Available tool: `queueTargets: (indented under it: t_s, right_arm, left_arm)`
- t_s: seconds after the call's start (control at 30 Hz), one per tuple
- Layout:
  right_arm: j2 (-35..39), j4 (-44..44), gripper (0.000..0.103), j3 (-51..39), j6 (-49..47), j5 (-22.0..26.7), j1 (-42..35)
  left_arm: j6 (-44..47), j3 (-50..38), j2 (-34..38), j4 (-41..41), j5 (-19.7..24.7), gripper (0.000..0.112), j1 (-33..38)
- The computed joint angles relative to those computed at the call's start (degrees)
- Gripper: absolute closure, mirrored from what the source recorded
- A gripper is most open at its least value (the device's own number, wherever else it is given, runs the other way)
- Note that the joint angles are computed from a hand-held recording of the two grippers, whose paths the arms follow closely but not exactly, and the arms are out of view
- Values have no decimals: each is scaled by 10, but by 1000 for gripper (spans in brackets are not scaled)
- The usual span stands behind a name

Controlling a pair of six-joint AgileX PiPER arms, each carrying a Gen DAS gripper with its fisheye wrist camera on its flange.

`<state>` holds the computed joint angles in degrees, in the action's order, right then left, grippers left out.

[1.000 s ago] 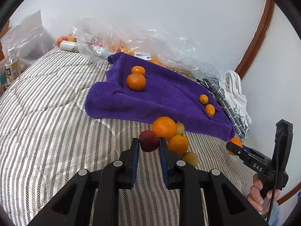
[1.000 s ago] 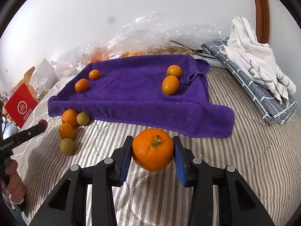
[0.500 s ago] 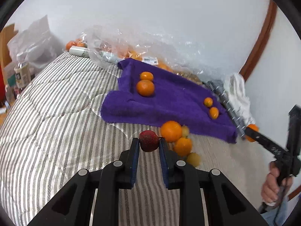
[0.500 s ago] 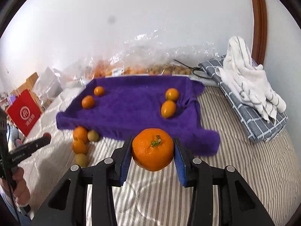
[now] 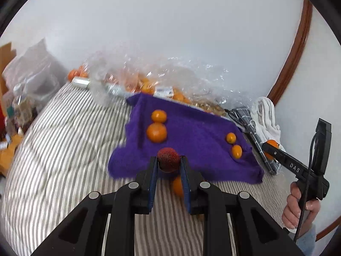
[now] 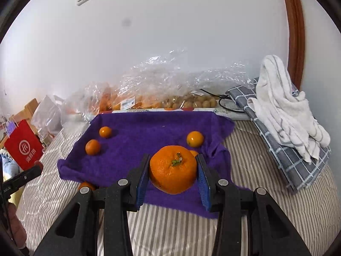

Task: Organize fruits
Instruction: 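Carry the orange and the red apple up onto the purple towel, then open both grippers to release the orange and apple on the towel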

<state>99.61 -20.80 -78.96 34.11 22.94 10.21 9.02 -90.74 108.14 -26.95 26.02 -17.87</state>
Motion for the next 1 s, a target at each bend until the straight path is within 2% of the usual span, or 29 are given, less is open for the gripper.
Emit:
queueTargets:
  t_s: [0.1, 0.17, 0.27, 0.33, 0.43, 0.53, 0.67, 0.83, 0.93, 1.0]
  right_arm:
    - [25, -20, 62, -33, 7, 4, -1]
    - [46, -27, 62, -59, 9, 9, -2]
    - [73, 29, 62, -85, -37, 7, -9]
    - [89, 44, 62, -94, -49, 2, -12]
    - [118, 47, 62, -107, -50, 4, -12]
    - [139, 87, 62, -122, -85, 18, -16]
    - [158, 107, 62, -136, -103, 34, -13]
    - [165, 66, 62, -133, -84, 38, 3]
    - [170, 104, 62, -137, -113, 39, 0]
    - [177, 99, 62, -144, -111, 48, 3]
  left_arm:
    - [-82, -100, 48, 91, 38, 92, -13]
    - [-101, -146, 72, 108, 60, 92, -16]
    - [-141, -233, 126, 154, 92, 92, -23]
    - [-157, -269, 159, 175, 91, 92, -27]
    - [-139, -285, 187, 147, 85, 92, -23]
    - [-128, -284, 203, 121, 85, 92, -17]
    - [-148, -295, 213, 152, 92, 92, -21]
    - [-174, -298, 219, 189, 92, 92, -27]
    - [-183, -311, 226, 212, 102, 92, -32]
    - [-182, -314, 228, 214, 104, 92, -33]
